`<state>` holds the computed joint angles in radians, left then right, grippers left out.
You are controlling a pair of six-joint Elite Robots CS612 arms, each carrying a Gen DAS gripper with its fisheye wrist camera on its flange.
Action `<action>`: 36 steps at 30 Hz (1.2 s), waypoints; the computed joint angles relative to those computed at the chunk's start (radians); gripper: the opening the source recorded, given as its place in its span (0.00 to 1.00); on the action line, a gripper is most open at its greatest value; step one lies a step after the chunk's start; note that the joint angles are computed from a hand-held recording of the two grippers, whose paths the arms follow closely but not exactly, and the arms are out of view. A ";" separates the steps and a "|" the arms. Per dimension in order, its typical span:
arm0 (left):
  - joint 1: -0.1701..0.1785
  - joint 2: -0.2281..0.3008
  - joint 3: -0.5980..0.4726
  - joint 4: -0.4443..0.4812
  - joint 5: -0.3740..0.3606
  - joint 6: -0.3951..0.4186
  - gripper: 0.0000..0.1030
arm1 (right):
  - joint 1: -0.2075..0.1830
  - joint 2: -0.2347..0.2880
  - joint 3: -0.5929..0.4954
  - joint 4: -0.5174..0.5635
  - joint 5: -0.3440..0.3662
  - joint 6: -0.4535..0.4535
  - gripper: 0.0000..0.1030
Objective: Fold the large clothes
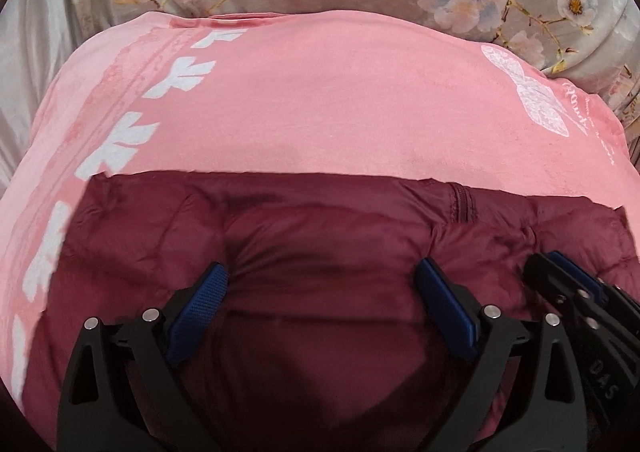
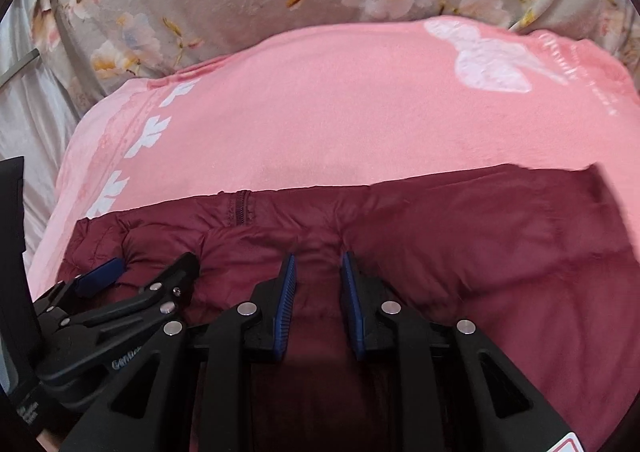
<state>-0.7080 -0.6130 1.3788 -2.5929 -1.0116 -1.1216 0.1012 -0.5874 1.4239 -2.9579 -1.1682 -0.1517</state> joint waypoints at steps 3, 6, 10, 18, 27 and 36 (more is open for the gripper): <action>-0.027 -0.051 0.083 -0.072 0.012 -0.024 0.90 | -0.023 -0.069 0.110 -0.025 0.075 -0.055 0.26; -0.057 -0.080 0.122 -0.016 0.027 -0.061 0.90 | -0.027 -0.102 0.180 -0.044 0.054 -0.125 0.27; -0.074 -0.083 0.144 -0.015 0.011 -0.088 0.90 | -0.030 -0.110 0.221 -0.074 0.032 -0.146 0.27; -0.094 -0.061 0.122 0.066 0.075 -0.092 0.91 | -0.009 -0.096 0.256 -0.193 -0.053 -0.182 0.27; -0.091 -0.061 0.130 0.036 0.068 -0.087 0.94 | -0.010 -0.092 0.251 -0.187 -0.051 -0.195 0.28; -0.126 -0.181 0.317 -0.089 0.082 -0.228 0.94 | -0.032 -0.177 0.360 -0.165 0.068 -0.226 0.29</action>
<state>-0.8335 -0.7943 1.6956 -2.6821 -0.9296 -1.3492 0.0696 -0.7642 1.7838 -3.1228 -1.1007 -0.3773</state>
